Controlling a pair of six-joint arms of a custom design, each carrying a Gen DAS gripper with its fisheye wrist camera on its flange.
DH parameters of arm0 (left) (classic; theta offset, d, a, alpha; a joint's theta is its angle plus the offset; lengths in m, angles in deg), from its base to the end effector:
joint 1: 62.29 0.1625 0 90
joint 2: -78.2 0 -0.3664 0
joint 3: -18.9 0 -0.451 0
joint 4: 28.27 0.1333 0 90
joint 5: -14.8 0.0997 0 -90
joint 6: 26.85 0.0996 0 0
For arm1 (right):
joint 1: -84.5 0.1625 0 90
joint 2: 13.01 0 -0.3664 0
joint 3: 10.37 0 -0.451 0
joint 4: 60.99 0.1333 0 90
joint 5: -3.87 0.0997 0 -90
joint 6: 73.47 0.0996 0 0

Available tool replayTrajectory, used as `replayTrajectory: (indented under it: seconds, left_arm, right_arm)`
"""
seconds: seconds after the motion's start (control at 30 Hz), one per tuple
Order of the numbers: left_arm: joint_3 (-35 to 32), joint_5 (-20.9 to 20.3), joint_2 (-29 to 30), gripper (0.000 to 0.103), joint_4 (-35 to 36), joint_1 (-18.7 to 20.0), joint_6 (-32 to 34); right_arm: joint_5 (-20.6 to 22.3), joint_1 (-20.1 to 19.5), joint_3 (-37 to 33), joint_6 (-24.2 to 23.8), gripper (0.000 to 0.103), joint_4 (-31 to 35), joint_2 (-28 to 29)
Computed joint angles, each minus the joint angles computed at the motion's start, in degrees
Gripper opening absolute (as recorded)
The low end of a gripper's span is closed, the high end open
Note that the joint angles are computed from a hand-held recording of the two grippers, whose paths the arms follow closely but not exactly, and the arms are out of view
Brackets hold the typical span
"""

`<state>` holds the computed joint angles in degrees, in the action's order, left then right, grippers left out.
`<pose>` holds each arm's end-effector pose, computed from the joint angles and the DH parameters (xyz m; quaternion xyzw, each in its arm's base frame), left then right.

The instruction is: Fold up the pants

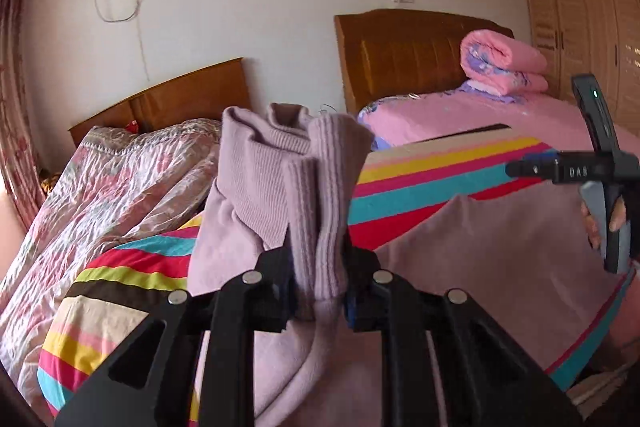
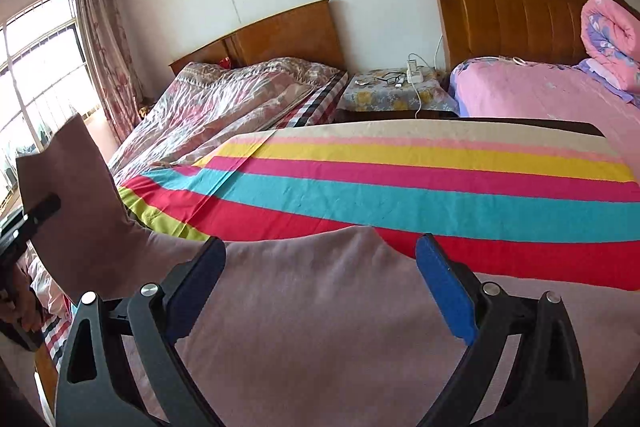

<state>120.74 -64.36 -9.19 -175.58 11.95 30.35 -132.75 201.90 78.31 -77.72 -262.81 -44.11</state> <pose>-0.0148 -0.6120 0.4121 0.5232 0.7656 -0.3091 0.2109 0.3621 -0.5662 0.0120 0.0494 -0.8356 0.4808 0.2610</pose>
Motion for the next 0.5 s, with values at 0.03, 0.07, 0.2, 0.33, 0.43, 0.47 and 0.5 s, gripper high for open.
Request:
replayTrajectory:
  seconds: [0.03, 0.07, 0.2, 0.33, 0.43, 0.47, 0.5]
  left_arm:
    - [3.3, 1.0, -0.6, 0.021, 1.6, -0.7, 1.6]
    - [6.0, 2.1, -0.9, 0.021, 3.2, -1.1, 2.9]
    - [14.0, 5.0, -0.8, 0.030, 1.5, -1.8, 8.7]
    - [13.6, -0.7, -4.3, 0.060, 5.9, -0.7, 8.8]
    - [9.7, -7.5, -7.3, 0.075, 7.9, 2.3, 4.3]
    - [7.8, -9.0, -7.4, 0.088, 7.1, 3.6, 1.3]
    - [6.2, -8.9, -7.1, 0.091, 5.2, 4.9, -1.8]
  right_arm:
    - [-1.0, 0.2, 1.4, 0.0, 0.093, -1.3, -1.1]
    - [-1.9, 0.3, 2.9, 0.5, 0.093, -1.9, -2.3]
    - [-3.6, -0.2, 8.2, 4.2, 0.093, -1.1, -5.8]
    - [0.4, -0.8, 11.3, 8.5, 0.093, 2.3, -7.5]
    - [8.0, -1.7, 12.1, 13.6, 0.093, 7.8, -8.0]
    - [11.6, -2.1, 12.1, 15.2, 0.093, 9.8, -7.9]
    - [16.1, -2.7, 12.0, 16.6, 0.093, 11.8, -7.4]
